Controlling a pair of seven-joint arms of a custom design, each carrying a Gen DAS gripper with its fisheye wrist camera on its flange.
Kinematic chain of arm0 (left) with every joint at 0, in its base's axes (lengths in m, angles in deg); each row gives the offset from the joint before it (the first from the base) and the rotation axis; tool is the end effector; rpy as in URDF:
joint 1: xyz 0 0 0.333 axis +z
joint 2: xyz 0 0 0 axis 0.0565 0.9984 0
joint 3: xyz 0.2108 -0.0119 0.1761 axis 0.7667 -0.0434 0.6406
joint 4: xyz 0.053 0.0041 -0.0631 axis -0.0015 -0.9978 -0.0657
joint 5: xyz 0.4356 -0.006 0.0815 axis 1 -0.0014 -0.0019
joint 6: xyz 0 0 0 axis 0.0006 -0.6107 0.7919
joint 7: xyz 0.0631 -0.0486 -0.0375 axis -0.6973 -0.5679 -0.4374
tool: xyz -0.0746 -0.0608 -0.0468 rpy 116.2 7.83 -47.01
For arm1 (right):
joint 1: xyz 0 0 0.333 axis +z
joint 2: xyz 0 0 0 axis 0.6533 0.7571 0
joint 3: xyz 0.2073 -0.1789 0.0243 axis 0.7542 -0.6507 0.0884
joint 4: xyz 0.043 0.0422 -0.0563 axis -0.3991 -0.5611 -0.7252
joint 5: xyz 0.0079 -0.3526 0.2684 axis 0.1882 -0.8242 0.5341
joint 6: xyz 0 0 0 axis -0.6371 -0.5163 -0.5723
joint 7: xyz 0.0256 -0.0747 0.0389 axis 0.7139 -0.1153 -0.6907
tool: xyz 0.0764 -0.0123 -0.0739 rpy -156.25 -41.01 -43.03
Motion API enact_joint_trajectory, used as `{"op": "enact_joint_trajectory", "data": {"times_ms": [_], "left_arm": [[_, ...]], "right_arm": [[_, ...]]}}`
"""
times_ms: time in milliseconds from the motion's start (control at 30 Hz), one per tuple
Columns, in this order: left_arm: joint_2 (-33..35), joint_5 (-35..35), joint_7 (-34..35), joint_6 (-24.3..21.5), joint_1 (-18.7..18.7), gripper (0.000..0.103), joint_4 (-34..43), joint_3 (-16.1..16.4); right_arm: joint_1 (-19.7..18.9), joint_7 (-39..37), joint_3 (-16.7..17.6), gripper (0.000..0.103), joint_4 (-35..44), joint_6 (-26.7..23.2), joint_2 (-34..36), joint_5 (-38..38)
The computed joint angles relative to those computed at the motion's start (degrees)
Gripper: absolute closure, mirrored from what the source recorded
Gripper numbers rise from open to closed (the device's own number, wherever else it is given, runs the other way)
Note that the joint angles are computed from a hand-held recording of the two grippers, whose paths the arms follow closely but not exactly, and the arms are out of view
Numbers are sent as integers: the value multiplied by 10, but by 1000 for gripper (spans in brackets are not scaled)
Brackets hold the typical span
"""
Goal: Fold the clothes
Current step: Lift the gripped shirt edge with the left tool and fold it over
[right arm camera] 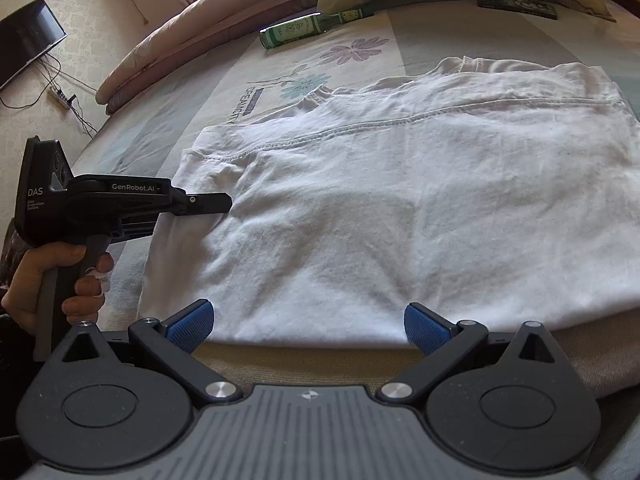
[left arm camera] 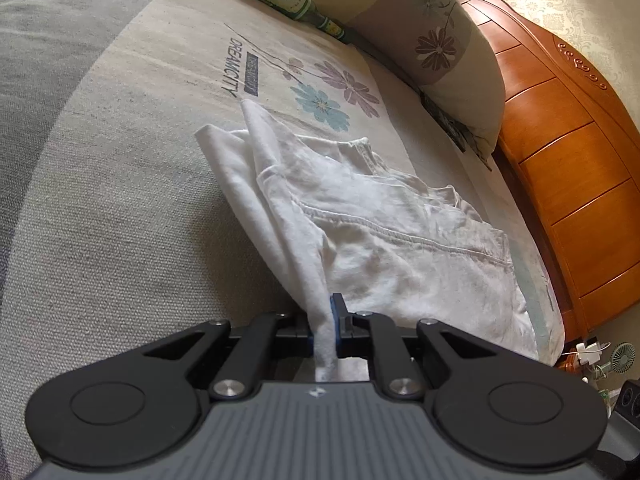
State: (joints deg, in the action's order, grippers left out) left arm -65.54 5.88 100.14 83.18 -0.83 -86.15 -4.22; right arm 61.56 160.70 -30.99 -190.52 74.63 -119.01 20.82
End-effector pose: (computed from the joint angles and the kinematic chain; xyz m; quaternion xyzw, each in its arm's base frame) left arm 0.5615 -0.0541 0.4777 0.6121 -0.6844 0.3894 0.0730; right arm 0.3934 0.2891 0.4865 -0.6026 0.7086 -0.0848 0.3571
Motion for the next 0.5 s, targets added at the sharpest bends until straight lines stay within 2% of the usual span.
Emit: {"op": "enact_joint_trajectory", "data": {"times_ms": [100,233,500], "left_arm": [[7,28,-34,-10,4,91,16,-7],[8,70,-64,-17,4,96,30,-16],[-5,55,-55,-46,-11,96,64,-11]], "right_arm": [[-2,10,7,0,-19,0,-31,-4],[-3,15,9,0,-45,8,-72,-5],[-3,11,1,0,-98,37,-139,9]]}}
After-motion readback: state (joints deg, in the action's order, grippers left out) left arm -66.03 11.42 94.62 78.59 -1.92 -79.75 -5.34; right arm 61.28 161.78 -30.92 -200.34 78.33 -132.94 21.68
